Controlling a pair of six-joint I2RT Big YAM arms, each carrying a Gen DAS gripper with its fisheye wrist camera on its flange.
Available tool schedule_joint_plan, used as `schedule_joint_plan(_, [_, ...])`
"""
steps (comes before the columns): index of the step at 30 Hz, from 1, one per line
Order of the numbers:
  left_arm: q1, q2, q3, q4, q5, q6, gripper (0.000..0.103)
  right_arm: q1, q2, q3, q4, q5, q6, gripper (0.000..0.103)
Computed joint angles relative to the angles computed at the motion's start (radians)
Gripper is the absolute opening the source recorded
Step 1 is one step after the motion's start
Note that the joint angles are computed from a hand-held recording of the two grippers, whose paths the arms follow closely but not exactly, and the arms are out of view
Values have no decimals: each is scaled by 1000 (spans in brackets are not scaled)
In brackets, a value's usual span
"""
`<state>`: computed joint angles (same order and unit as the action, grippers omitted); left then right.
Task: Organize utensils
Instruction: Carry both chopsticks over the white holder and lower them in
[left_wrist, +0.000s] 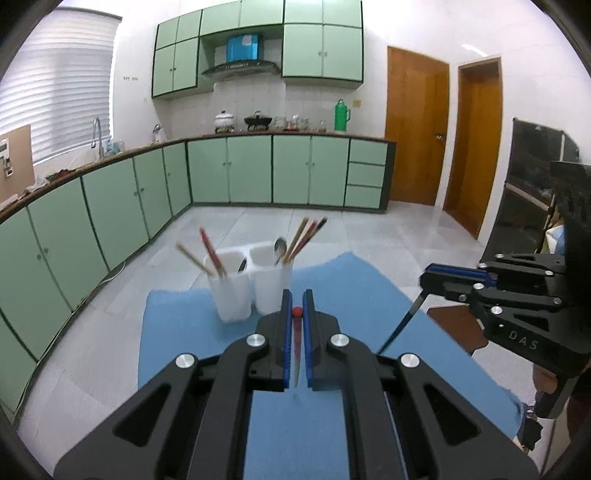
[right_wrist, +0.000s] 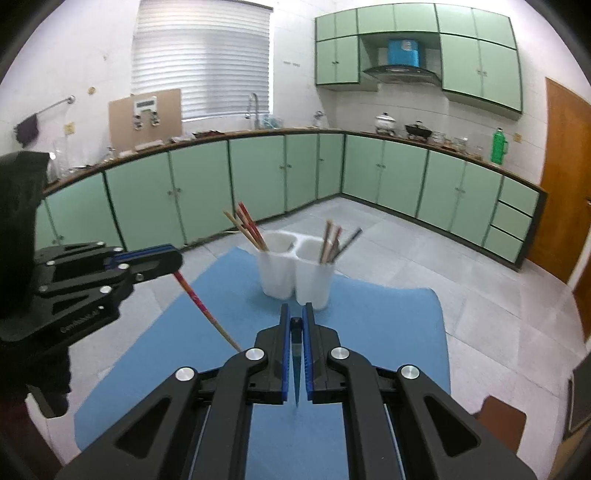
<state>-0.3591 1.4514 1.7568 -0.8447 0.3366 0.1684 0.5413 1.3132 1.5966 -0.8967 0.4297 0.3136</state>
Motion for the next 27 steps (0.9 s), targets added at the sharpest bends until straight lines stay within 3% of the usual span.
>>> schedule_joint_plan(3, [1,31,71,-6,37,-1,4,-26,24,63,-1,-56,-46,6])
schedule_joint_plan(10, [-8,118,266,19,37,2,4,-87,141,317,-16,-130,-187,6])
schedule_joint_plan(15, [-25,250,496,16,-13,-5,4,-139,271,547,-38,-159,-239,6])
schedule_joint_plan(19, [-31,392,721,-38,-33,-19,4,-180,375,702,-51,-185,-246,6])
schedule_joint_plan(27, [-29,593,961,-125,-58,-15,4,-237,477,745,2,-225,-212,6])
